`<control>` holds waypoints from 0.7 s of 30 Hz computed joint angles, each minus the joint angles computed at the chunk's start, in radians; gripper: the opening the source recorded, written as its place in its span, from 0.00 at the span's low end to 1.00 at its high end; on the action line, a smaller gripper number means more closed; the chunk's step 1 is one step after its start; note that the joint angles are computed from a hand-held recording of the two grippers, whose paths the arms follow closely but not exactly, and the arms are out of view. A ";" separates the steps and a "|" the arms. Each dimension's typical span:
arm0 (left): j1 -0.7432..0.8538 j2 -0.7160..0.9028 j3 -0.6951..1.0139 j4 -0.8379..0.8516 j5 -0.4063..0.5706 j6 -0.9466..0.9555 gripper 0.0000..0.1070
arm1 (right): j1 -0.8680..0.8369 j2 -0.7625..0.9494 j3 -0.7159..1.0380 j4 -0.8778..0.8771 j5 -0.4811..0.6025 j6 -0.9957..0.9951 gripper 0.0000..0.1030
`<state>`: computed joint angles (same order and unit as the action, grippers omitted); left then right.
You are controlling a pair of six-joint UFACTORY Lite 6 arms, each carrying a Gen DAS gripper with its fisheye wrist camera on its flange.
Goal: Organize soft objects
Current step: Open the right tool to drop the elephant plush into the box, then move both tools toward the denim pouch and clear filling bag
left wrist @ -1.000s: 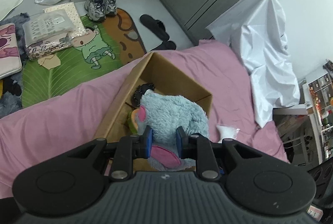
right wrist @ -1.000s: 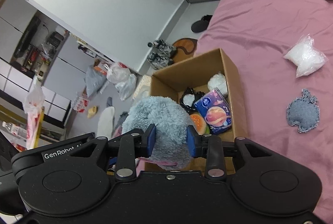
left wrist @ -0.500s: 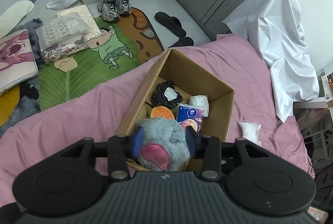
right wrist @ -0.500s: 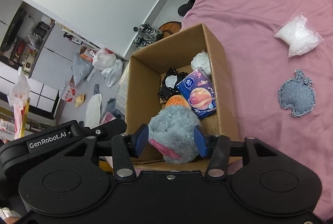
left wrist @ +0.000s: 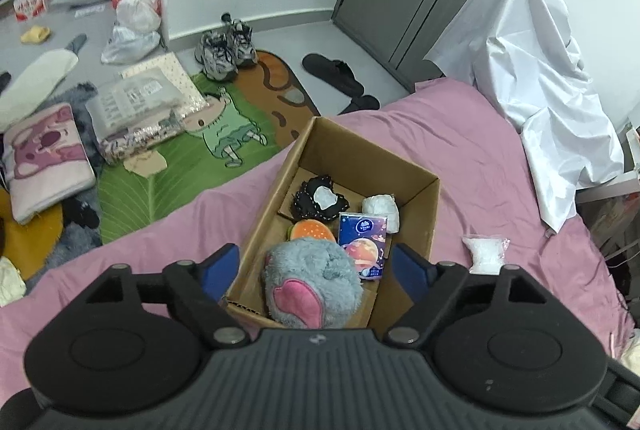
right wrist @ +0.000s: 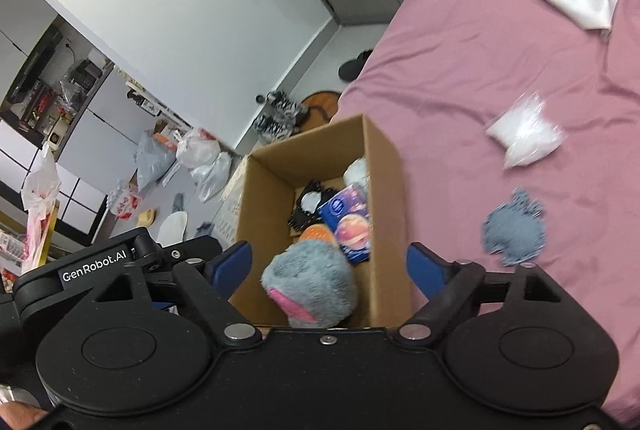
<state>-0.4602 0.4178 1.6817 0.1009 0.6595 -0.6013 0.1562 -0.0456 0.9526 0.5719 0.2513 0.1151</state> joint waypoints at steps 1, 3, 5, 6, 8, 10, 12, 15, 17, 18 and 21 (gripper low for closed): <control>-0.009 -0.005 -0.006 0.018 -0.003 -0.015 0.79 | -0.007 -0.011 -0.012 0.016 -0.001 -0.020 0.87; -0.025 -0.004 -0.005 0.039 0.011 -0.027 0.80 | -0.021 -0.041 -0.045 0.035 -0.010 -0.046 0.89; -0.041 0.000 0.003 0.048 0.032 -0.031 0.81 | -0.032 -0.069 -0.075 0.032 -0.016 -0.045 0.90; -0.050 -0.004 0.000 0.057 0.034 -0.039 0.82 | -0.044 -0.083 -0.090 0.063 -0.013 -0.079 0.91; -0.067 -0.014 -0.010 0.072 0.039 -0.060 0.85 | -0.066 -0.111 -0.119 0.102 -0.009 -0.127 0.95; -0.080 -0.021 -0.014 0.082 0.050 -0.078 0.86 | -0.081 -0.141 -0.145 0.089 -0.010 -0.132 0.95; -0.091 -0.023 -0.012 0.086 0.059 -0.087 0.87 | -0.097 -0.175 -0.172 0.080 -0.004 -0.140 0.96; -0.115 -0.028 -0.012 0.102 0.065 -0.111 0.93 | -0.138 -0.221 -0.210 0.138 0.015 -0.225 0.97; -0.137 -0.031 -0.012 0.127 0.059 -0.144 0.96 | -0.168 -0.252 -0.236 0.189 0.027 -0.293 0.99; -0.144 -0.034 -0.015 0.125 0.055 -0.147 0.96 | -0.186 -0.268 -0.249 0.214 0.033 -0.328 1.00; -0.164 -0.032 -0.008 0.112 0.051 -0.144 0.96 | -0.235 -0.316 -0.288 0.264 0.051 -0.409 1.00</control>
<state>-0.6241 0.3857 1.6735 0.2132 0.7107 -0.7449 -0.0789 -0.3620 0.6643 0.8359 0.3027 -0.2937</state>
